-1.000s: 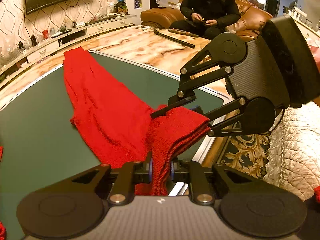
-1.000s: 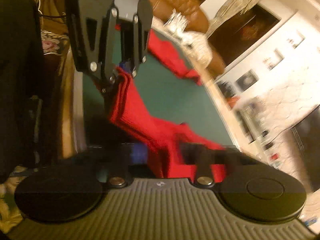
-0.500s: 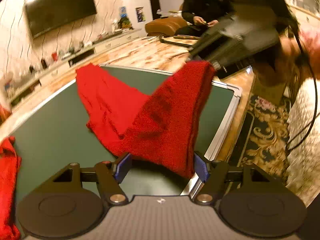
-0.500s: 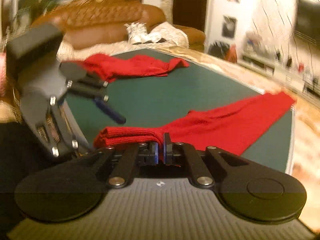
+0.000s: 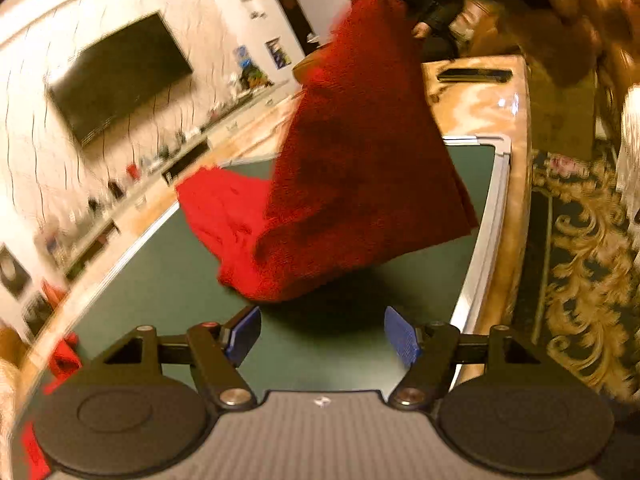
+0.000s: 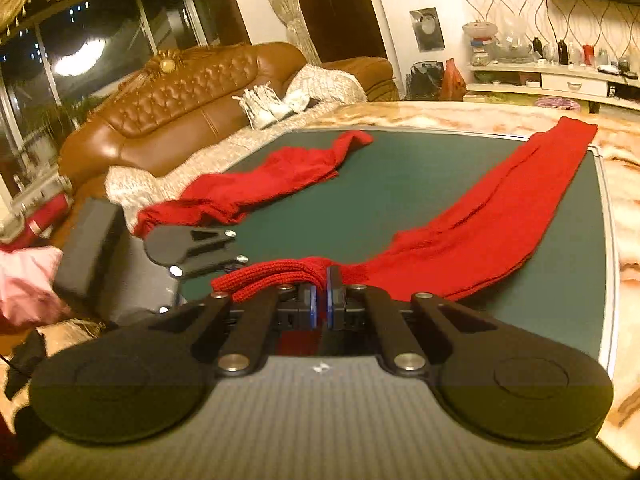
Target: Fold clothes
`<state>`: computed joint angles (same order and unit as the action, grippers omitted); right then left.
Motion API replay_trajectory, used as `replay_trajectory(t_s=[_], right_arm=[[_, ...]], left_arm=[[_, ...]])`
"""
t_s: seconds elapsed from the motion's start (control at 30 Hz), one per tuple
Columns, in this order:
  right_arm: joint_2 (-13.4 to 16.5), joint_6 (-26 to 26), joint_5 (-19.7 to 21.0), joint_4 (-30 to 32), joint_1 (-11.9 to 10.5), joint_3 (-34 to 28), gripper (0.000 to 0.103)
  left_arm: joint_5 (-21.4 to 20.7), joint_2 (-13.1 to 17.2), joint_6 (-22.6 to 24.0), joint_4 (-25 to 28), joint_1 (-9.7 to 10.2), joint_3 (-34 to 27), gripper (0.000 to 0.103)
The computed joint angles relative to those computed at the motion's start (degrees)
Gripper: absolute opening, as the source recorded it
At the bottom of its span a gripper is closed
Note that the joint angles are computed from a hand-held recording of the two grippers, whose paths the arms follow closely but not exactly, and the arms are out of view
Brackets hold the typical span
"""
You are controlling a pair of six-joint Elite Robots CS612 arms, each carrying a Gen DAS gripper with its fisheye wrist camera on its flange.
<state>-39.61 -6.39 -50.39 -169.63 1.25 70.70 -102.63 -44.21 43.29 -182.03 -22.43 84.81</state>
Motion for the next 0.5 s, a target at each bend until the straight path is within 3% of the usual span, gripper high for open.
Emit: replay_trajectory(t_s=[0.17,0.33,0.4,0.43,0.47,0.5], right_arm=[[-0.2,1.6,2.5,0.4,-0.2,-0.7,0.007],[-0.9,-1.0,0.9,2.7,-0.2,0.0,0.007],[-1.2,-1.4,0.2,3.1,-0.3,0.5,0.007],[-1.3,-1.4,-0.1,3.3,-0.3,0.7,0.007],[-1.4,-1.5,-0.3,3.5,-0.3,0.9,0.007],[-1.5,-1.8,-0.6,3.7,-0.3,1.1,0.007]], left_arm=[[2.8,1.7,0.0,-9.0,-1.44,0.0,0.081],[3.3,3.0,-0.5,-16.6,-1.83,-0.2,0.083],[-0.2,3.1,0.0,-16.3,-1.31,-0.5,0.063],[-1.4,2.8,-0.3,-14.6,-1.14,-0.6,0.032],[-2.4,2.7,-1.1,-12.7,-0.99,-0.9,0.017],[-3.8,2.5,-2.4,-11.0,-0.75,-1.2,0.017]])
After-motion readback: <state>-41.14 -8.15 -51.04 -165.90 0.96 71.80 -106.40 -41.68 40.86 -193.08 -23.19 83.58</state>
